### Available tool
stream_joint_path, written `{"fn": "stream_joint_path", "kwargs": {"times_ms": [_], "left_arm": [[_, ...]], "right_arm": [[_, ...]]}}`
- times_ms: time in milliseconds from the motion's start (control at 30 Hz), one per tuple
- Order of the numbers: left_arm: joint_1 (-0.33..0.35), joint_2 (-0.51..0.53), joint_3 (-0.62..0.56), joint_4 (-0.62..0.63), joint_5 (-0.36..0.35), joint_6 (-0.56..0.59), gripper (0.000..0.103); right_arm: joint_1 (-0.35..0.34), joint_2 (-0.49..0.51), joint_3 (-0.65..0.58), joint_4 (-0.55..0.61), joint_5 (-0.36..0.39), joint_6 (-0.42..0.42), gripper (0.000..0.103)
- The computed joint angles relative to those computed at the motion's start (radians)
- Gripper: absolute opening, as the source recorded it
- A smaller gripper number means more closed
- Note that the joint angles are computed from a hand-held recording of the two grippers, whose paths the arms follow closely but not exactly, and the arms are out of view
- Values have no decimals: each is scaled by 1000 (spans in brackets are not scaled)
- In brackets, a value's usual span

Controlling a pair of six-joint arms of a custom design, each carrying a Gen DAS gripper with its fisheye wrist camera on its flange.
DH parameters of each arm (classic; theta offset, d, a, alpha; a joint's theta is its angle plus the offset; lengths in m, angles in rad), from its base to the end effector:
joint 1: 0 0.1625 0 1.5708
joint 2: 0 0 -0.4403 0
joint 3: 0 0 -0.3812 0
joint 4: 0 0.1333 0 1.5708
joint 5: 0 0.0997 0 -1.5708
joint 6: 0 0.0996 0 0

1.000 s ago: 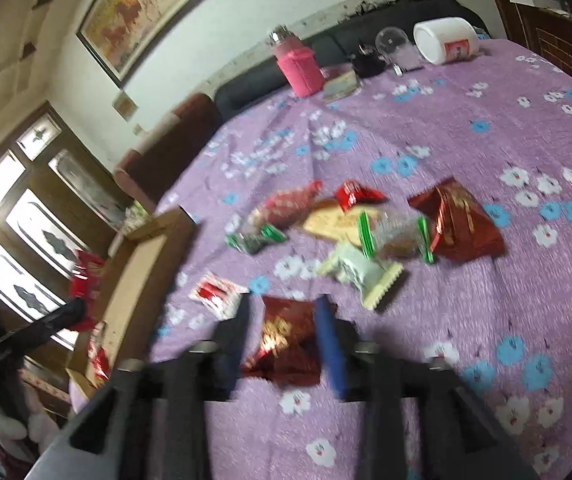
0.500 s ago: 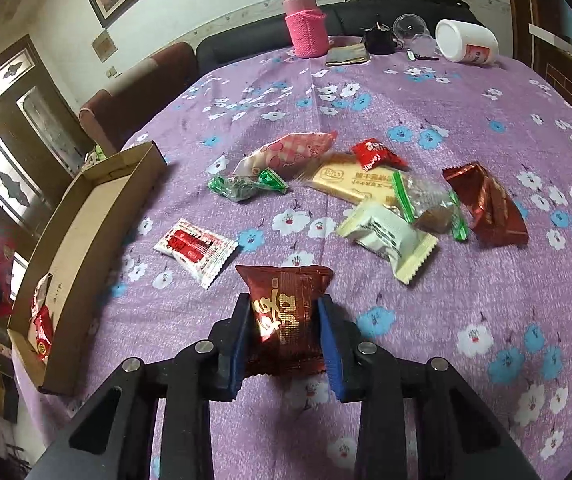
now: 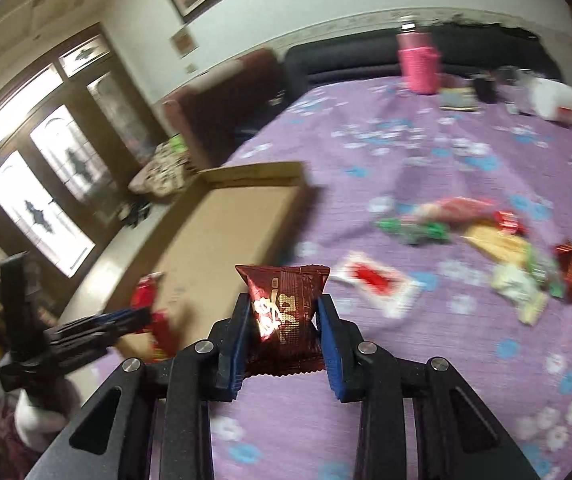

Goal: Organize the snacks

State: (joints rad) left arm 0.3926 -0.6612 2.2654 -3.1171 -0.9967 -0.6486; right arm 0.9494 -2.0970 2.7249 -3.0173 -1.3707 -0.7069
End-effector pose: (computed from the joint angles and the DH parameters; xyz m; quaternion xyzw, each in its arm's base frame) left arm -0.3251 -0.3374 -0.0374 0.2588 0.9231 -0.2071 0.1949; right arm -0.0075 -0.2735 0.3254 0.0787 -0.9103 0.3683 0.1719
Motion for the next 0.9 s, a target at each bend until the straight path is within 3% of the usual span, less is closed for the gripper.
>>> {"fn": "stream_joint_path", "kwargs": {"times_ms": [167, 333, 467, 567, 667, 767, 900], "left_arm": [[29, 6, -36, 54, 37, -2, 23], [59, 7, -51, 57, 41, 16, 23], [69, -7, -39, 25, 34, 20, 24], [65, -27, -16, -14, 38, 9, 46], [45, -48, 17, -68, 53, -2, 52], [23, -64, 44, -120, 59, -23, 60], [-7, -74, 62, -170, 56, -36, 65]], "right_arm": [[245, 275, -12, -210, -188, 76, 35], [348, 481, -24, -373, -307, 101, 36], [372, 576, -49, -413, -344, 127, 36], [390, 628, -53, -455, -370, 135, 37], [381, 644, -59, -458, -358, 149, 39], [362, 605, -47, -439, -322, 153, 40], [282, 444, -16, -355, -209, 135, 40]]}}
